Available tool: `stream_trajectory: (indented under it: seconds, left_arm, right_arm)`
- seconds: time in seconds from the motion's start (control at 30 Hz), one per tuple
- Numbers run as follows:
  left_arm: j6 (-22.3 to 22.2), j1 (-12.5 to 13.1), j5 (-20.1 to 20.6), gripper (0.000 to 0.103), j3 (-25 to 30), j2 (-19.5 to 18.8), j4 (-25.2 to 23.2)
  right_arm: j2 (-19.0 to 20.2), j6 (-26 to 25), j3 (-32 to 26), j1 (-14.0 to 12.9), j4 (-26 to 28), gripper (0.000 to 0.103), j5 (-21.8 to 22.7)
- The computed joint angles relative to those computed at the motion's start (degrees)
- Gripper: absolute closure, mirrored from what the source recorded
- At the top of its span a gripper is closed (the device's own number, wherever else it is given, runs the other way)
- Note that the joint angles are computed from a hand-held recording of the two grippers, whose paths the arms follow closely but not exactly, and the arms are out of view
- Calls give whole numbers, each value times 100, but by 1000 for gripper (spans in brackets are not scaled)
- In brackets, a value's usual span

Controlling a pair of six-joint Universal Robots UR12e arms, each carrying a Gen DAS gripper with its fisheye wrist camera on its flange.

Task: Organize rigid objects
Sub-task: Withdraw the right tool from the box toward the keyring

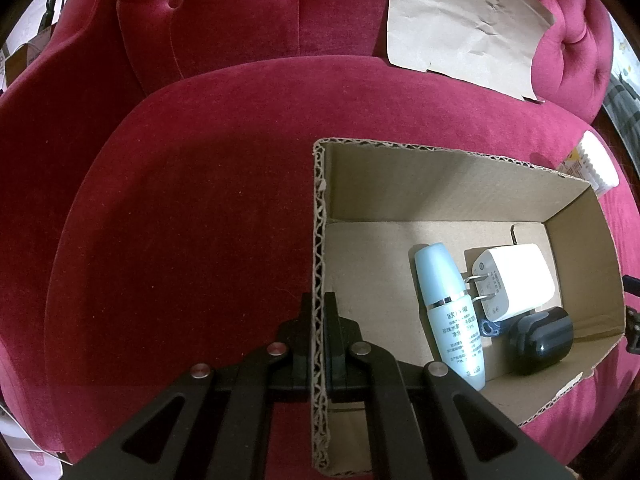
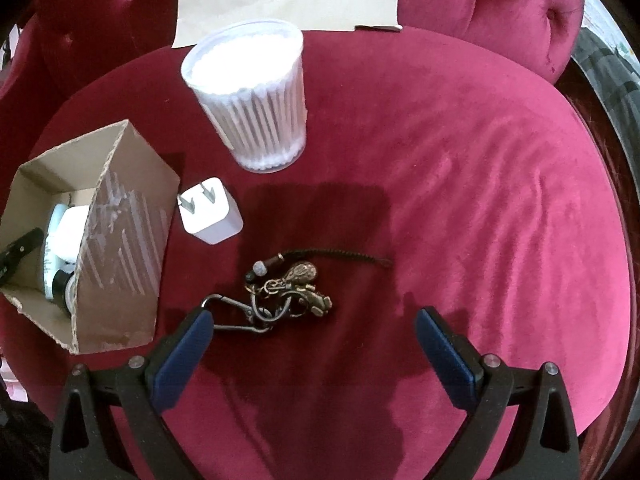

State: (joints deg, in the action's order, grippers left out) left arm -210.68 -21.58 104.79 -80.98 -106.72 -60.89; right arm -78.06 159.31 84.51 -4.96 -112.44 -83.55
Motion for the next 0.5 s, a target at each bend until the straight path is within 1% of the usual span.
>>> stream_trajectory:
  seconds: [0.3,0.4,0.5]
  left_arm:
    - [8,-1,7,100,-1,0,8]
    - [-1,-1,2,100,4,-2,-2]
    - [5,-4,6,100,6,-3,1]
  right_arm:
    - [-42,-244,59,-17,256,0,86]
    - [-69,-343,134,61,219,0,-75]
    - [-50,-334,152,64,184,0,-93]
